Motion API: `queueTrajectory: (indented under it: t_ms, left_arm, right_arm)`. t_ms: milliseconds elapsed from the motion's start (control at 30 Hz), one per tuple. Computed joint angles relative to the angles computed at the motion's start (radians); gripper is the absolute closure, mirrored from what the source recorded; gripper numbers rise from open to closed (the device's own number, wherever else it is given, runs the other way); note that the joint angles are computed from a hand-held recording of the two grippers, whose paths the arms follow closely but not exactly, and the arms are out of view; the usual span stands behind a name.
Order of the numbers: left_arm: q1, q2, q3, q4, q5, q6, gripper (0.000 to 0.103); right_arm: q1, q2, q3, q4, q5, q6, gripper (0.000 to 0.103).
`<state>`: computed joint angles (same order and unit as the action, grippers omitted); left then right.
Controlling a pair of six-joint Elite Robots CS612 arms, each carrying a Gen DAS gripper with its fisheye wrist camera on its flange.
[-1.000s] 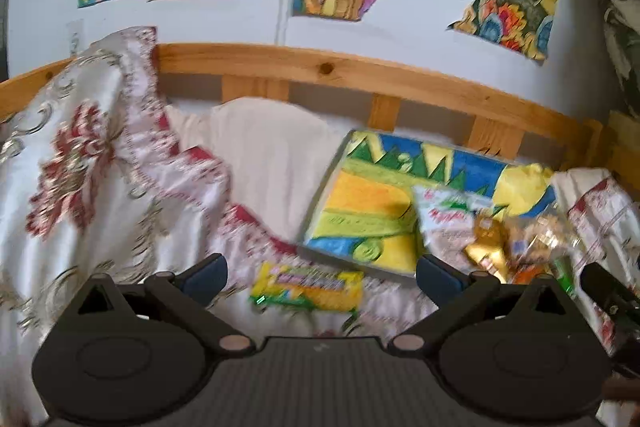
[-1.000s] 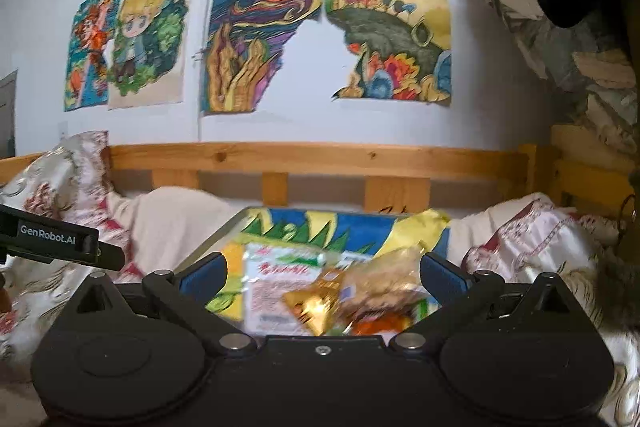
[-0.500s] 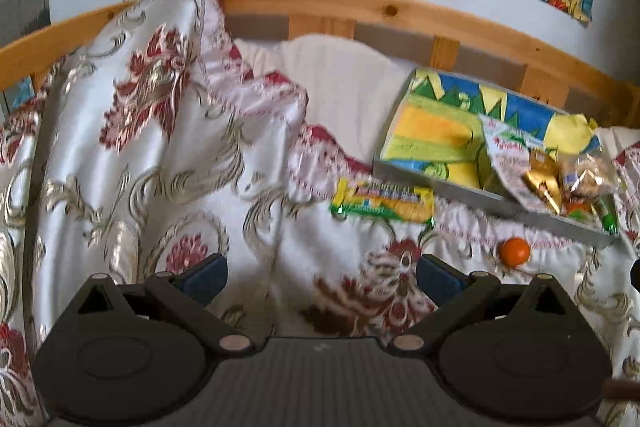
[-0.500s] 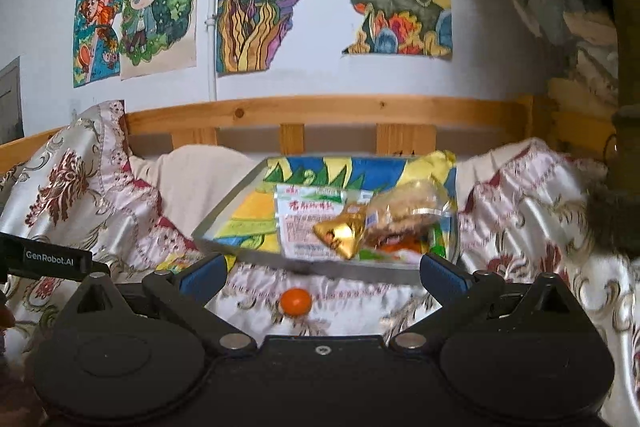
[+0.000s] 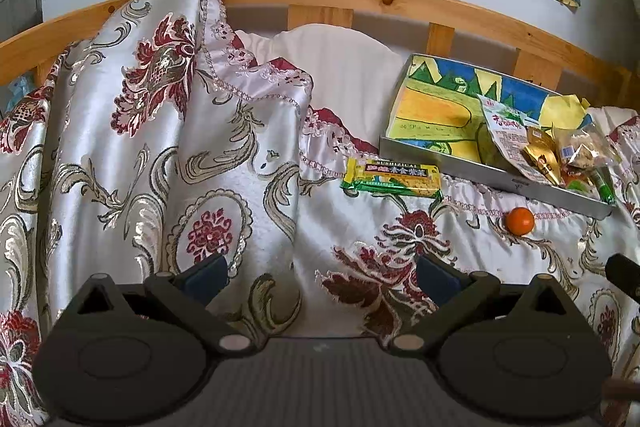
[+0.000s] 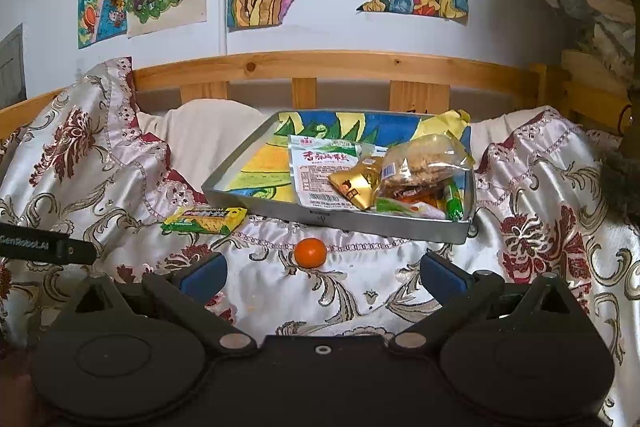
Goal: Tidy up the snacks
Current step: 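Withdraw both open tools from the tray toward the remaining snacks, then reach the left tool toward the yellow biscuit pack while the right tool approaches the orange ball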
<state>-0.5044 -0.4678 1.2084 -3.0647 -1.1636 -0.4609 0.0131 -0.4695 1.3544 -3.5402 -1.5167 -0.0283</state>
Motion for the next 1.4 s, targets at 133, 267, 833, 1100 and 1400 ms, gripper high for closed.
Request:
queueTrajectory:
  t_ms: [133, 267, 833, 1100, 1400]
  left_arm:
    - [0.002, -0.002, 0.005, 0.001, -0.008, -0.01, 0.001]
    - [0.002, -0.003, 0.007, 0.007, -0.012, -0.028, 0.001]
    - [0.0, 0.024, -0.063, 0.106, -0.009, -0.067, 0.001]
    - [-0.004, 0.032, -0.08, 0.13, -0.004, -0.059, 0.001]
    - [-0.003, 0.047, -0.123, 0.163, 0.014, -0.001, 0.001]
  right_arm:
    - [0.0, 0.001, -0.003, 0.008, 0.0, 0.001, 0.001]
    - [0.0, 0.001, -0.004, 0.013, 0.005, -0.001, 0.001]
    - [-0.012, 0.003, -0.025, 0.034, 0.066, 0.028, 0.001]
    - [-0.015, 0.002, -0.03, 0.054, 0.078, 0.045, 0.001]
    - [-0.016, 0.003, -0.038, 0.079, 0.072, 0.049, 0.001]
